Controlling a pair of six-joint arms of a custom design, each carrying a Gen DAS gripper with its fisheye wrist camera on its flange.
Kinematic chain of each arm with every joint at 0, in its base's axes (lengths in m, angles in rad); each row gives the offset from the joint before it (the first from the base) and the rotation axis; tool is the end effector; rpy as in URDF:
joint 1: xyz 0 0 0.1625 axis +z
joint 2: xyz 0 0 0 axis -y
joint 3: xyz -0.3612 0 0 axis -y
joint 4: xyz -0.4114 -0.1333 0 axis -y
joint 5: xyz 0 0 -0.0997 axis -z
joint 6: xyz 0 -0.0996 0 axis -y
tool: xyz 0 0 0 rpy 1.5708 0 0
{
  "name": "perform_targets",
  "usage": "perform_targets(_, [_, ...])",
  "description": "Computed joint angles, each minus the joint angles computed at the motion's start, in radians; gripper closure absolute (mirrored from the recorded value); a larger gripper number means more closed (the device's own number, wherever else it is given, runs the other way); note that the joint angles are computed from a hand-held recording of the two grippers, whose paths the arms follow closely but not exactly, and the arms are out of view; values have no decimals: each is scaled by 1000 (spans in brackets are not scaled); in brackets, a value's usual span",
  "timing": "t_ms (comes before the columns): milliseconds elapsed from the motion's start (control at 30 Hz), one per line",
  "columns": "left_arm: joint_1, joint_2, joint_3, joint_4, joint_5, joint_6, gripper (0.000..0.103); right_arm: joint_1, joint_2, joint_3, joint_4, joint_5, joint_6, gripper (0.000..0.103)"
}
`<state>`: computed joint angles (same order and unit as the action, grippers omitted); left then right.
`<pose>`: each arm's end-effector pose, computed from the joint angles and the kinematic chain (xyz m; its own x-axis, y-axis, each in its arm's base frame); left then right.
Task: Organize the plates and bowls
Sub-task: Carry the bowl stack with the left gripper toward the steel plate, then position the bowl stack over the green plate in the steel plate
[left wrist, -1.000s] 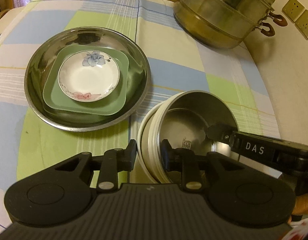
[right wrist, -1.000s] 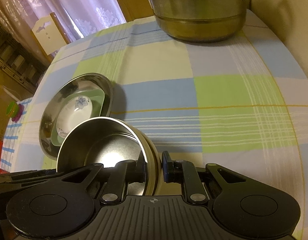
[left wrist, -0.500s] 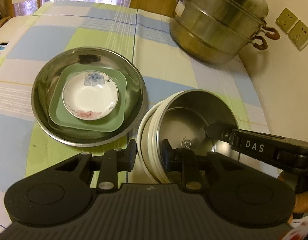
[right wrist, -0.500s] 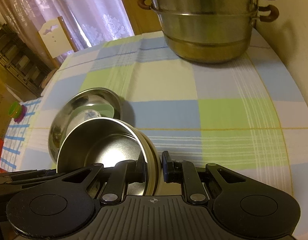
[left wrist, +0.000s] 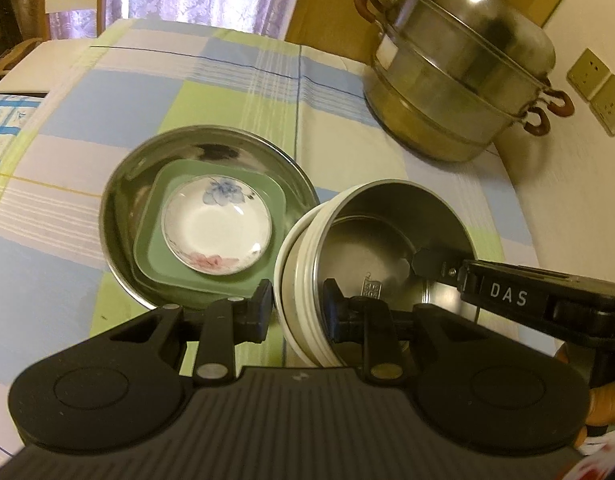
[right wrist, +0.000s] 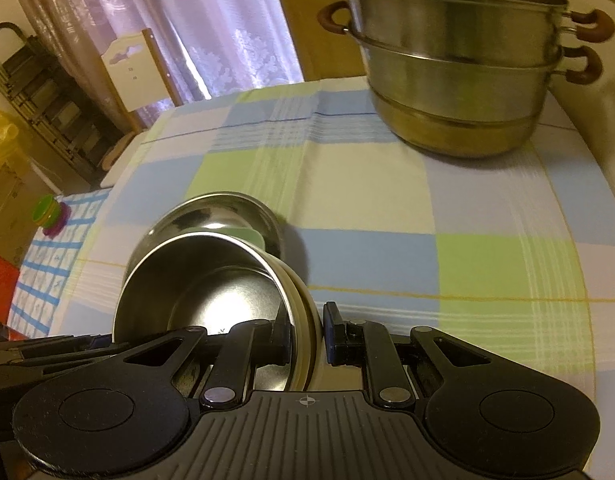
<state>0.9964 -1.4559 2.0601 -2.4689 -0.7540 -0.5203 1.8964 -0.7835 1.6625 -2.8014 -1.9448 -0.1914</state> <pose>-0.0962 -0.5276 0.2512 -0.8567 -0.2306 -0.4614 0.1085 0.7940 -0.5982 0.2978 -0.5790 0.0479 -0.8482 -0.3445 0.4022 -0.4703 0.8393 -0.2729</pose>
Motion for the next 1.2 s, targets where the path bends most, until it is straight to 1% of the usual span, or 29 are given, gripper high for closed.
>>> perform_targets(467, [34, -19, -30, 6, 33, 10, 80, 22, 97, -130, 60, 26, -26, 87])
perform_targets(900, [101, 30, -150, 36, 14, 64, 80, 37, 228, -332, 158, 23, -16, 87])
perform_targets(1200, [157, 45, -203, 100, -14, 34, 80, 44, 326, -466, 262, 11, 5, 87])
